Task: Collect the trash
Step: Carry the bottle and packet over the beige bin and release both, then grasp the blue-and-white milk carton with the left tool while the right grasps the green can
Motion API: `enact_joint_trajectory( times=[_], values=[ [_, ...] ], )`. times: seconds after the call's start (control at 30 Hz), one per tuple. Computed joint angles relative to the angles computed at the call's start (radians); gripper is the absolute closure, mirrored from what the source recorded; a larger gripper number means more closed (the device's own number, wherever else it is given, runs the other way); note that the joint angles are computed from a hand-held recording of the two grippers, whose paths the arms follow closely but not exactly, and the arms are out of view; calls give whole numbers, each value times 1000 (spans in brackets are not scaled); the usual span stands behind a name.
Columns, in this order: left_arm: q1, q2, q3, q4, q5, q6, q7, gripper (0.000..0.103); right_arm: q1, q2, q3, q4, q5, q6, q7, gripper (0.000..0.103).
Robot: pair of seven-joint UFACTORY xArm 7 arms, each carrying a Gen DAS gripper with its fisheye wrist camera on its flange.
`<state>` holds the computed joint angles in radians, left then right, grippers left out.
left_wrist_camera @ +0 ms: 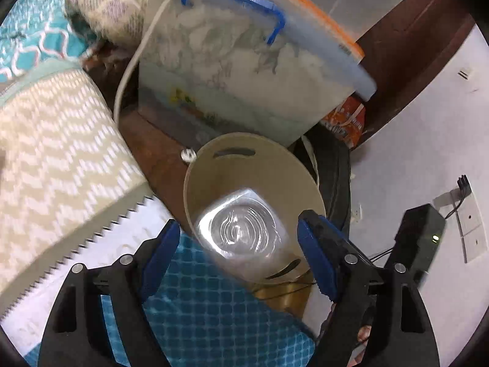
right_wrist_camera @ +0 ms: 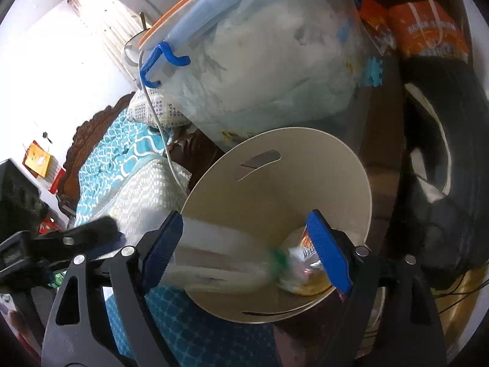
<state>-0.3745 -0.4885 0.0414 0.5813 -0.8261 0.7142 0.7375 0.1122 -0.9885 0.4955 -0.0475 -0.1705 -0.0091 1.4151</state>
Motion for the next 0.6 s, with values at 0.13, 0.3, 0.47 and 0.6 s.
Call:
enact_joint_trajectory(
  times=[0.13,0.3,0.47,0.6],
  values=[
    [33,-110,61,-35,-1,34,40,28,15,-30,18,14,9,22,38,23],
    [160,-277,169,-121,71,58,63,28,11,-30,57,80,-11,20,55,24],
    [331,-317,315,-126,168,48,73,28,-66,147,139,230,-27,-74,17,26],
    [452,-229,455,-7,210,76,85,29,-175,377,282,418,-27,-179,-48,30]
  ],
)
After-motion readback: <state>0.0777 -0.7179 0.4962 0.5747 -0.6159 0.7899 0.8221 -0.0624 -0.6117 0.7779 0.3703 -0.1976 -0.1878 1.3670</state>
